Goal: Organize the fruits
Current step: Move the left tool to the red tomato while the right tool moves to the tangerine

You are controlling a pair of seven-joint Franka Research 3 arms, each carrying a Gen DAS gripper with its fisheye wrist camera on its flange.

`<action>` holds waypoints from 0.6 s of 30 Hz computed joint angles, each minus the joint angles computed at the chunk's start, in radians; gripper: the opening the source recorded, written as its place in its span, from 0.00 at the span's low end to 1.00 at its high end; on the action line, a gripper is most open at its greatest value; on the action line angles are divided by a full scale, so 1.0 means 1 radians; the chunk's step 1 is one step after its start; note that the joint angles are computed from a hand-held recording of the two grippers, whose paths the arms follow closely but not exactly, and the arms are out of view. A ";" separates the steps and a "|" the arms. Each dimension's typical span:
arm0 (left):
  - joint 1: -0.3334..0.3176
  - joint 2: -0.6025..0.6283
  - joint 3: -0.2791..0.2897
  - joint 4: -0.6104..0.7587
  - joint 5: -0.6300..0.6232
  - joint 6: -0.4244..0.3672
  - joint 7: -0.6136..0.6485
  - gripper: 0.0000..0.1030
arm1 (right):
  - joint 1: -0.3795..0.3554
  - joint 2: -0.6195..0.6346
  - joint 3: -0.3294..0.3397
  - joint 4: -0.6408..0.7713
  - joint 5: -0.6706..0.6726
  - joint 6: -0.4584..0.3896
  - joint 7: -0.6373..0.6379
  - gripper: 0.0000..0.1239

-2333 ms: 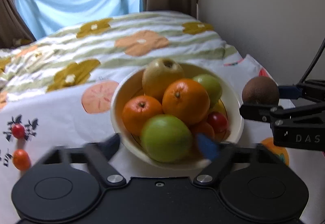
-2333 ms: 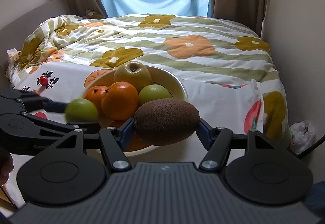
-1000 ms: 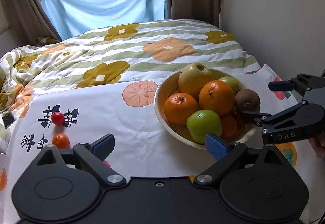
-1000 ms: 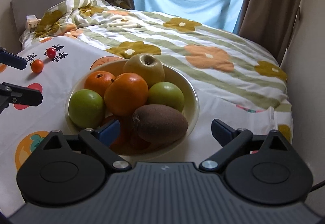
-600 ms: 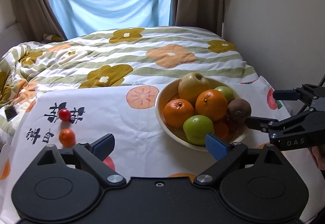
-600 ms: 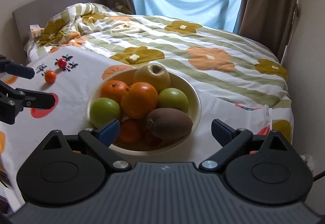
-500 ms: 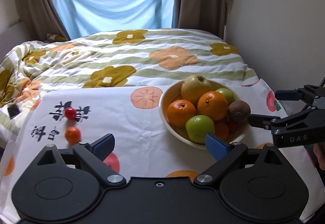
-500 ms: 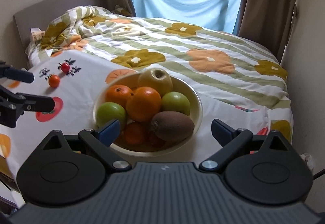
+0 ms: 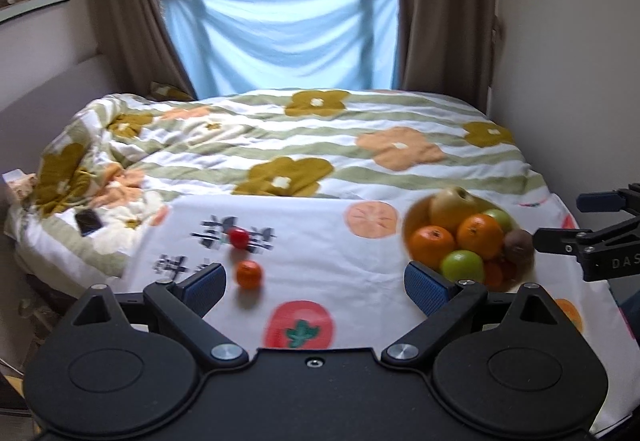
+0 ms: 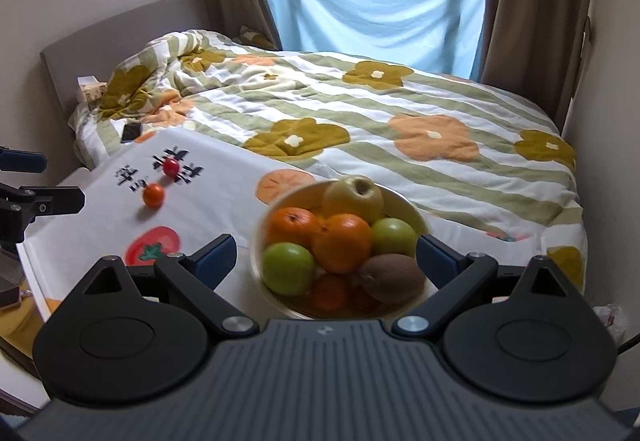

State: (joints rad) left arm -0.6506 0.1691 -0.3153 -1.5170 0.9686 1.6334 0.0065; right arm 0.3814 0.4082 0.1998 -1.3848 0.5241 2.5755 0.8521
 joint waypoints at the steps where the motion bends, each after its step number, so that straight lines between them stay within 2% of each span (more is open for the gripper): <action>1: 0.004 -0.020 0.001 -0.020 -0.003 -0.001 0.001 0.95 | 0.005 0.002 0.001 0.008 -0.002 -0.008 0.010 0.83; 5: 0.043 -0.115 -0.007 -0.125 -0.025 0.022 0.008 0.95 | 0.037 0.004 0.001 0.018 -0.019 -0.015 0.057 0.83; 10: 0.131 -0.242 -0.018 -0.256 -0.096 0.092 0.069 0.95 | 0.104 0.023 -0.015 0.046 -0.103 -0.012 0.166 0.83; 18: 0.271 -0.414 0.023 -0.452 -0.257 0.273 0.243 0.95 | 0.236 0.139 -0.060 0.205 -0.282 -0.065 0.424 0.83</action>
State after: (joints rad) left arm -0.3792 -0.2448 -0.2924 -1.9689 0.7118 1.9063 0.2494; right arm 0.6179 0.5475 0.1402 -1.1799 0.2421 2.5107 1.2758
